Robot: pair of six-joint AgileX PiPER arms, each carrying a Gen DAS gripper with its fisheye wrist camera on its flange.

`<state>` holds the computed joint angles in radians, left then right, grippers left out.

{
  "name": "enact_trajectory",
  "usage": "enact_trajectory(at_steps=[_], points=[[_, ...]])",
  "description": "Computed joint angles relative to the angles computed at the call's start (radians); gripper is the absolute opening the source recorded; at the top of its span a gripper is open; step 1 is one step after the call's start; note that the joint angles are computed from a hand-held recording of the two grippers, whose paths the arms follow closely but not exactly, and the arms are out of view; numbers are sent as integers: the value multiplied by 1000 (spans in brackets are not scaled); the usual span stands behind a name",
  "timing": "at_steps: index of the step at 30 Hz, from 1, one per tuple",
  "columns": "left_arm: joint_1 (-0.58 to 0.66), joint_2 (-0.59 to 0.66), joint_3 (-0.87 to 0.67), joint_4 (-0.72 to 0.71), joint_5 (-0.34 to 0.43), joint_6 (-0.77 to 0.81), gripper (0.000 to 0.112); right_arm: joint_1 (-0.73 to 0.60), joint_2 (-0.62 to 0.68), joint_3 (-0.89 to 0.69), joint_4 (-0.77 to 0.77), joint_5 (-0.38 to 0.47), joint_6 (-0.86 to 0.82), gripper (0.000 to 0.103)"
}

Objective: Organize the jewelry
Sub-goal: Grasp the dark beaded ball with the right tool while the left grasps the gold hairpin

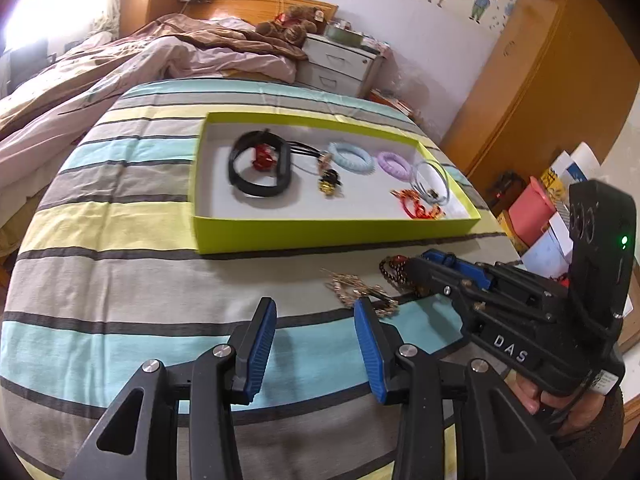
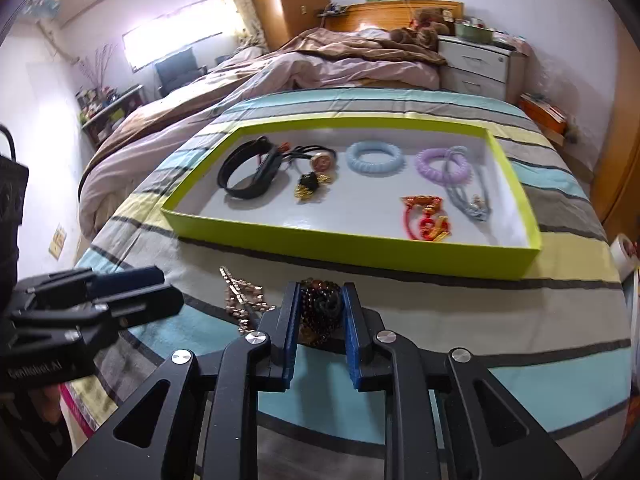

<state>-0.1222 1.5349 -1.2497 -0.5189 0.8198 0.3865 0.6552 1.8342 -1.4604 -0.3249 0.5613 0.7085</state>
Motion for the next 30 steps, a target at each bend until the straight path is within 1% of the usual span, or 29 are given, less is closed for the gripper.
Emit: enact_trajectory(at_steps=[2, 3, 4, 6, 9, 12, 15, 18, 21, 24, 28, 30], points=[[-26, 7, -8, 11, 0, -16, 48, -7, -21, 30, -10, -13, 16, 21], [-38, 12, -14, 15, -1, -24, 55, -11, -27, 38, -12, -13, 18, 21], [-51, 14, -18, 25, -8, -40, 57, -15, -34, 47, -9, -17, 15, 21], [-84, 22, -30, 55, -24, -77, 57, -23, -56, 78, -9, -32, 20, 21], [-127, 50, -61, 111, -20, -145, 57, -38, -97, 127, -39, -60, 66, 21], [-174, 66, -69, 196, -51, -235, 57, -50, -129, 161, -58, -78, 97, 21], [-213, 89, -87, 267, -51, -298, 57, -58, -150, 185, -73, -91, 119, 21], [-257, 86, -81, 393, -81, -406, 57, -58, -162, 197, -95, -94, 142, 21], [-275, 99, -94, 439, -68, -444, 57, -62, -167, 200, -86, -101, 136, 21], [-305, 90, -80, 531, -79, -514, 57, -58, -173, 205, -96, -104, 143, 21], [-313, 84, -71, 575, -69, -545, 57, -52, -175, 205, -106, -104, 149, 21], [-306, 74, -61, 570, -71, -538, 57, -49, -176, 204, -113, -105, 157, 21]])
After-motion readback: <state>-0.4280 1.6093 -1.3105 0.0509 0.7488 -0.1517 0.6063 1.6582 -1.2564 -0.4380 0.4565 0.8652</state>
